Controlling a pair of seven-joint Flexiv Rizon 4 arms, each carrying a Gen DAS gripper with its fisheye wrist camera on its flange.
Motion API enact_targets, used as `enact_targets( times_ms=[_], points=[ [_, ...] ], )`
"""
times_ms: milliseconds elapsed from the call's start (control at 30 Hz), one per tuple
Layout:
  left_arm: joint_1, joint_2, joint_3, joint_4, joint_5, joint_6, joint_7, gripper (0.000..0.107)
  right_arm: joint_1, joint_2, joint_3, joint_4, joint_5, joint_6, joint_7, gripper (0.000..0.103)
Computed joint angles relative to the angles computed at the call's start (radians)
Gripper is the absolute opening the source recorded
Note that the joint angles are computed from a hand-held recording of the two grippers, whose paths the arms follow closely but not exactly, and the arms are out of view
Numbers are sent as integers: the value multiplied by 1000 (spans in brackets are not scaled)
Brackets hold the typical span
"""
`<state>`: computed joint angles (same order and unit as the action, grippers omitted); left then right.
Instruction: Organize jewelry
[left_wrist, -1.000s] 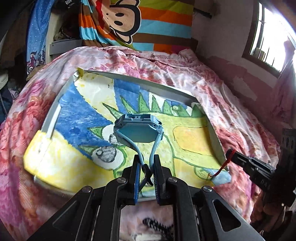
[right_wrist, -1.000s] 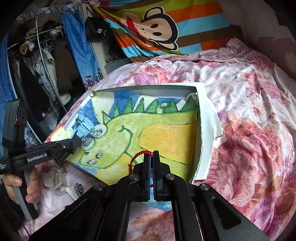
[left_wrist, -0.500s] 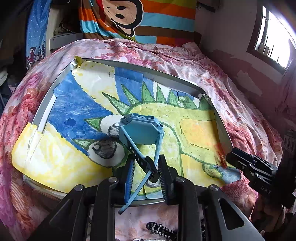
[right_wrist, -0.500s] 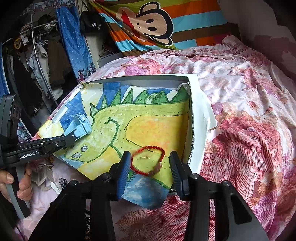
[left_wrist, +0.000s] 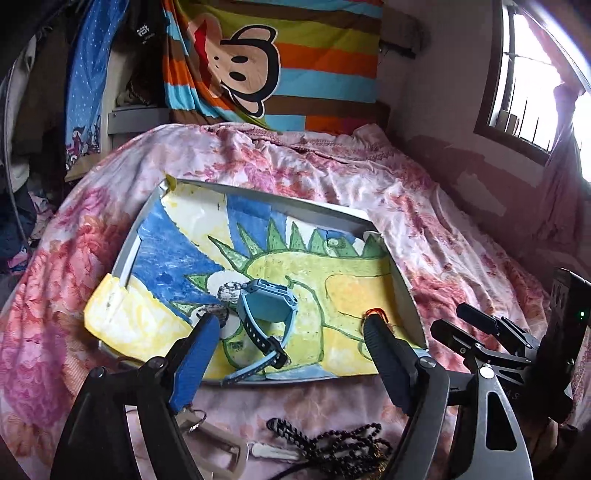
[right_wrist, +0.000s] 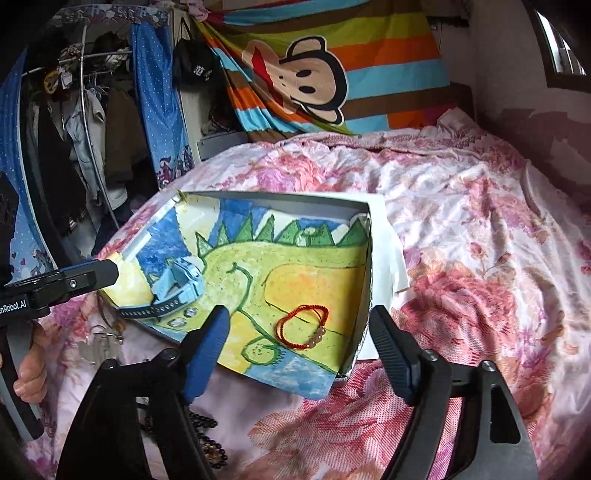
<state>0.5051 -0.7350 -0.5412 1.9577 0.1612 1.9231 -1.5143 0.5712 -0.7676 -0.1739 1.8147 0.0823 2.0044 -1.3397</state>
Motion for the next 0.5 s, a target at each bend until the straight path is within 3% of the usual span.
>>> enact_targets(
  times_ms=[133,333,500],
  points=[
    [5,52,30,80,26,121,-67,97,35,41,-16,54,34,48,-31,86],
    [-5,130,124,193,84,290,-190,103,72,106,-4,140,105,133,-110,95],
    [-41,180,236,281,107,420,-272,103,55,153,65,207,143,239,-183,101]
  ],
)
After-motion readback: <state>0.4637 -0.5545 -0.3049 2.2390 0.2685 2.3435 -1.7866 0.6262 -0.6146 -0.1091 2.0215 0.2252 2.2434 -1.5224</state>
